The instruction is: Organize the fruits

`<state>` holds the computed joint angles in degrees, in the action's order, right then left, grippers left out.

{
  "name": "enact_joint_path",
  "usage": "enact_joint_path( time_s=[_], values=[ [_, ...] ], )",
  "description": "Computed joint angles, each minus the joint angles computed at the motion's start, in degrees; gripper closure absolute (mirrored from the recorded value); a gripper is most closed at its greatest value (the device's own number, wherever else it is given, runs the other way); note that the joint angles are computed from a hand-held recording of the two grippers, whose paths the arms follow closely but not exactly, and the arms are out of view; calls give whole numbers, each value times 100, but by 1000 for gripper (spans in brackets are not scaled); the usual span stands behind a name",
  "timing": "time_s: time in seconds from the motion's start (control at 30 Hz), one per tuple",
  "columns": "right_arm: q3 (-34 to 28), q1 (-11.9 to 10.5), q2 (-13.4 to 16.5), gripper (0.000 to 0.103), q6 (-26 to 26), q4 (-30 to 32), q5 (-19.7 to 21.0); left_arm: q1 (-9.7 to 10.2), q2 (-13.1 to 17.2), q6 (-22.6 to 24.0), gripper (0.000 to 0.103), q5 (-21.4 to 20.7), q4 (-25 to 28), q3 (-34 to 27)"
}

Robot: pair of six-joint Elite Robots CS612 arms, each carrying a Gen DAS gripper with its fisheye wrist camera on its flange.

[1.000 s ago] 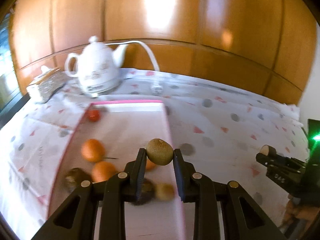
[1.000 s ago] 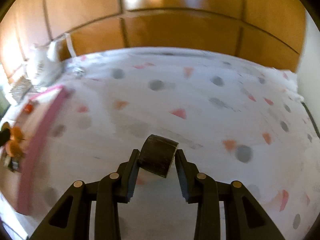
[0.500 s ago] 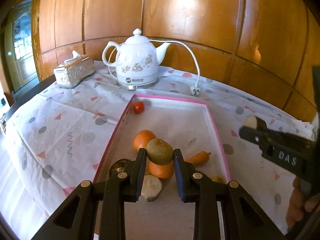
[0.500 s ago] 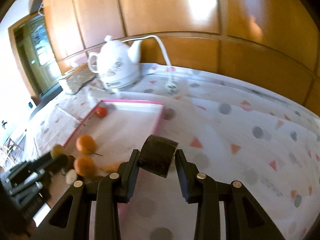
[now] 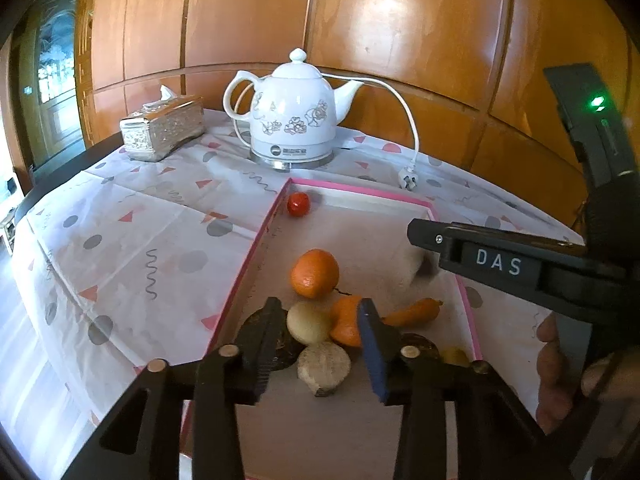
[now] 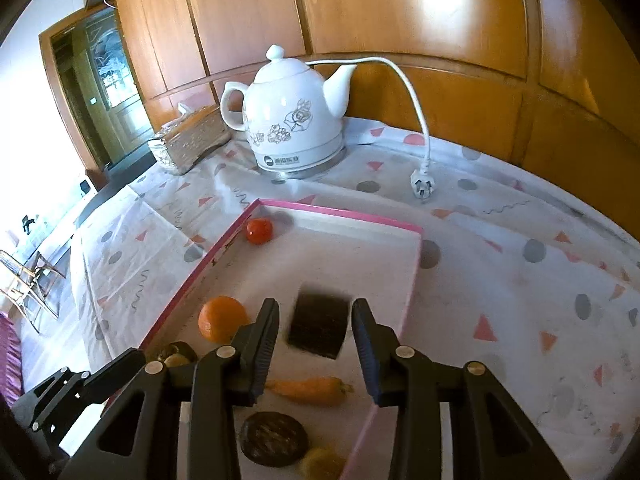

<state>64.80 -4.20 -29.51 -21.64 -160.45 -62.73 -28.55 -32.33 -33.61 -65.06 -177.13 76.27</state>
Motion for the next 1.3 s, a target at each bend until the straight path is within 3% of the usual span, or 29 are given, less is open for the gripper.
enact_joint_path(
  time_s=[0.03,0.2,0.37,0.73,1.3],
  values=[
    [2,0,0,62,19,12,31,1,-5,-11,51,18,4,8],
    [147,-27,-70,57,-11,-39,182,-15,-48,-47,46,91,-41,76],
    [494,-88,-215,57,247,-591,101,-53,-120,-130,30,228,-73,193],
    [1477,-210,-569,57,659,-1751,-674,-200,-260,-118,3,653,-388,459],
    [1856,-299,-678,57,670,-2153,-693,-338,-312,55,0,825,-586,512]
  ],
)
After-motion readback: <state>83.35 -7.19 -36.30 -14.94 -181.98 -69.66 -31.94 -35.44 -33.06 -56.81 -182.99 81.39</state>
